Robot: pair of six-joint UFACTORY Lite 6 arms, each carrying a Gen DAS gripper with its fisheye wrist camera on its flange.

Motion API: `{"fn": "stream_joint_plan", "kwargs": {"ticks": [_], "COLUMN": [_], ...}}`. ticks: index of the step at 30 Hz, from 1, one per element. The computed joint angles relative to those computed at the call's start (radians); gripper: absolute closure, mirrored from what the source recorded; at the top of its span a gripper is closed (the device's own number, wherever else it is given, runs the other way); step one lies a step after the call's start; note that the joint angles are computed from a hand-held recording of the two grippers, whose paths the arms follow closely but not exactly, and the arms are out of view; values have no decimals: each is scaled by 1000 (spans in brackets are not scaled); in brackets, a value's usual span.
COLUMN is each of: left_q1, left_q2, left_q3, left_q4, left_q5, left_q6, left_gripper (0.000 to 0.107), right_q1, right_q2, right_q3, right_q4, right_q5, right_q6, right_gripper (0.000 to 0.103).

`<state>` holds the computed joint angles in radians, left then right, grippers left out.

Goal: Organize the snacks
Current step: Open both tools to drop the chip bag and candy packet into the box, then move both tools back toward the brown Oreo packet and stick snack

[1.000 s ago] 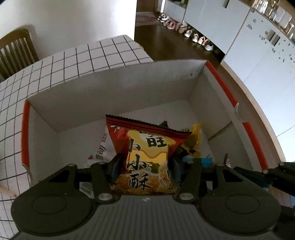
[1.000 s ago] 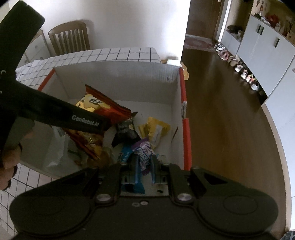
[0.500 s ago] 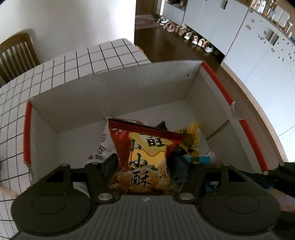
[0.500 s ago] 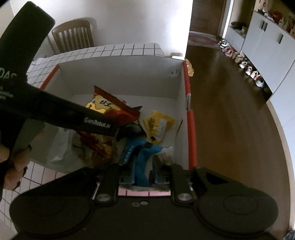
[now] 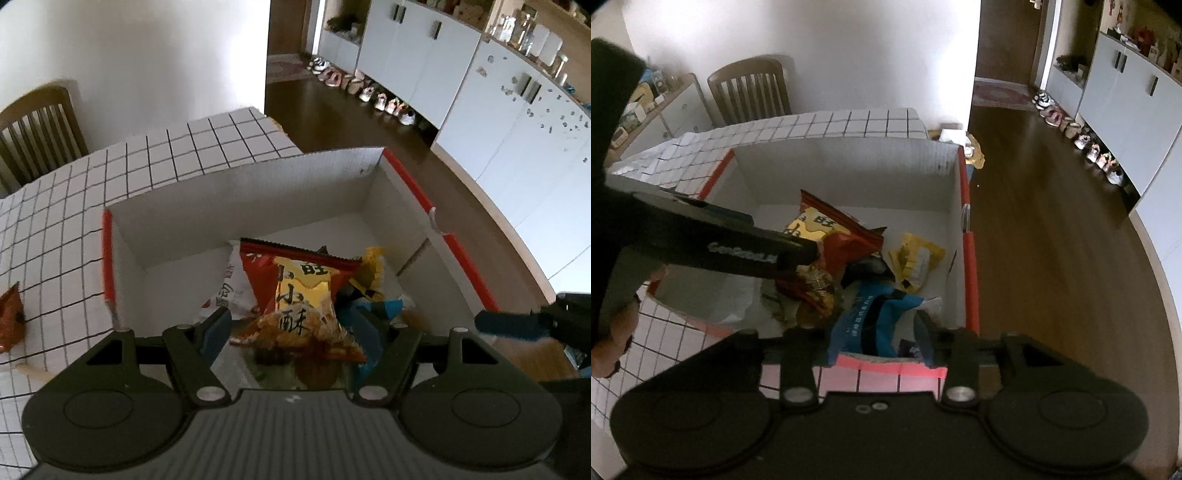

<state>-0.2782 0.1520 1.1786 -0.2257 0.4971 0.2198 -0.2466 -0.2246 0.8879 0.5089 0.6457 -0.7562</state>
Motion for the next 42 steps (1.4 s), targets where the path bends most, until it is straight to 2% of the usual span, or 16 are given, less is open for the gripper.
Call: {"fn": "stream_joint_plan", "kwargs": {"ticks": [4,14,17,25,29,32,33,36,42], "left_q1": [28,138,188,367,499,592,619,712,874], "left_q2": [-97,-290,-343,-438,-461,-450,-440,-386,-244], "left_q3": [-59,-153,-177,-205,-205,-191,-181,-133,-6], "left_q4": [-32,-164,-223,-354,-416,-449,-455,-474,-518], "left_q5": [22,110,143,256,332,383,400,462,507], "left_q6": [52,193,255,446,589,673,689,753,883], "left_gripper": [35,34,27,27,27,17,16,16,16], "right_q1": [-19,-35,-18,72,188,306,348,488,720], "right_q2": [-56,-180,-218,-280,-316,-330,-333,-318,-253], "right_q3": [-16,-42,-44,-29,-23,-16,-14,0,20], "right_q4": [21,40,35,19,-61,-145,-180,-330,-578], "right_q5": [30,92,107,123,90,52,39,-7,-62], "right_q6": [-17,-22,2,108,258,399,451,653,997], "right_gripper": [51,39,33,17,9,4,3,1,1]}}
